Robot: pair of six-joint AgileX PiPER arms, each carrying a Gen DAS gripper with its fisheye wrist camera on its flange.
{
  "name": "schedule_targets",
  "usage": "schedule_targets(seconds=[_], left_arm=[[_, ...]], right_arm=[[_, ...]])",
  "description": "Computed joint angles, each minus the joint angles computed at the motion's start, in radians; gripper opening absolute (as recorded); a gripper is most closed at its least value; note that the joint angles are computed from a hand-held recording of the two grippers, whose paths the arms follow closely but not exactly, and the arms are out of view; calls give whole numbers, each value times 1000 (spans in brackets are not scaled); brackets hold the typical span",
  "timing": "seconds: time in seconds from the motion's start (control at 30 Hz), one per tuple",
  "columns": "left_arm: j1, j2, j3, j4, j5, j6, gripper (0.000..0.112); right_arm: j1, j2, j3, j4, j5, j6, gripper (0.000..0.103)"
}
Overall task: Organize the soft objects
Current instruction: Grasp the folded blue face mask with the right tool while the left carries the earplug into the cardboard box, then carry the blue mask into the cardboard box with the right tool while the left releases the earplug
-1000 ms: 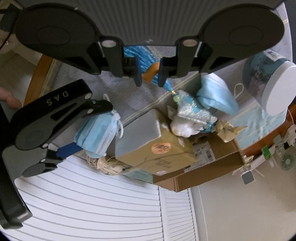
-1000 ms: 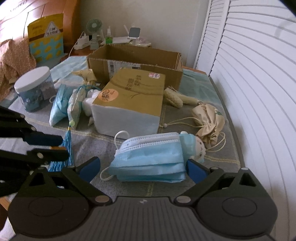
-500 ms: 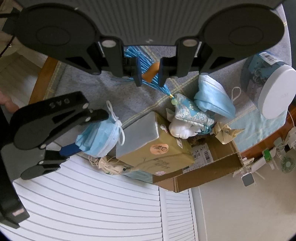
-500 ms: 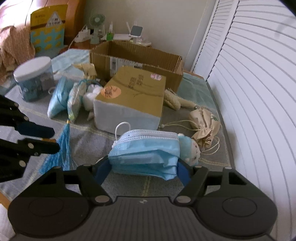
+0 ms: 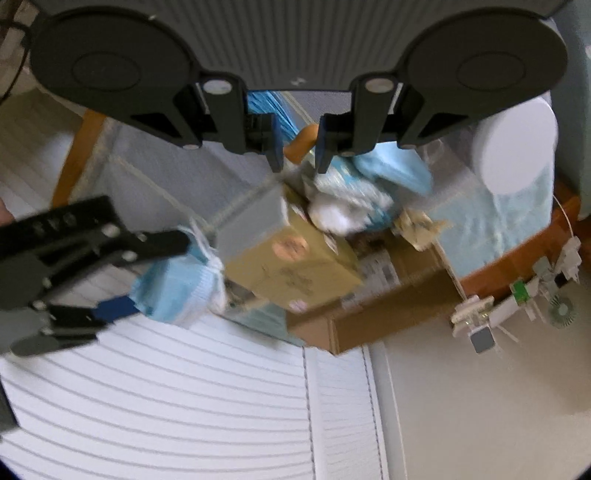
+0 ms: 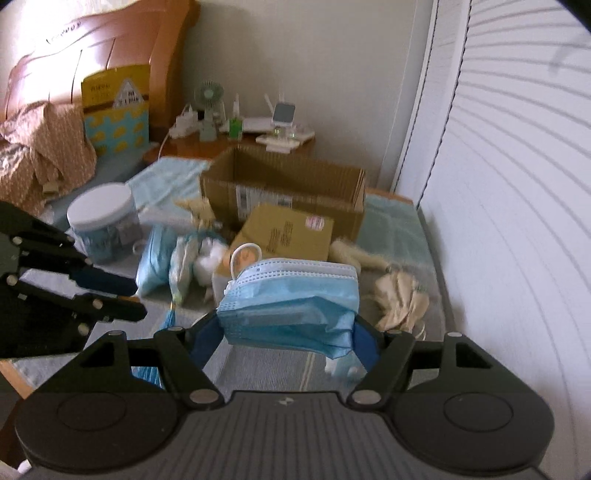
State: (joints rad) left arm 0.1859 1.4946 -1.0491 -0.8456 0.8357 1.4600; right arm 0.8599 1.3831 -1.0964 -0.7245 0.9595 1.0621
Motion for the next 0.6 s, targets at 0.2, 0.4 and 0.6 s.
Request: schedule_targets(seconds=[0.2,0.4,0.6], left_arm=[[-69,123,-235,27,-32,-121,17],[-152,373,-611,128,-40,-328,17],[-192,646,-1001,274,45,-584,17]], right_arm=[[-42,-8,-17,-11,-30,-12,77],[-100,19,-42,-7,-81,-33,77],[-156,49,-62,11,-128,-64,77]])
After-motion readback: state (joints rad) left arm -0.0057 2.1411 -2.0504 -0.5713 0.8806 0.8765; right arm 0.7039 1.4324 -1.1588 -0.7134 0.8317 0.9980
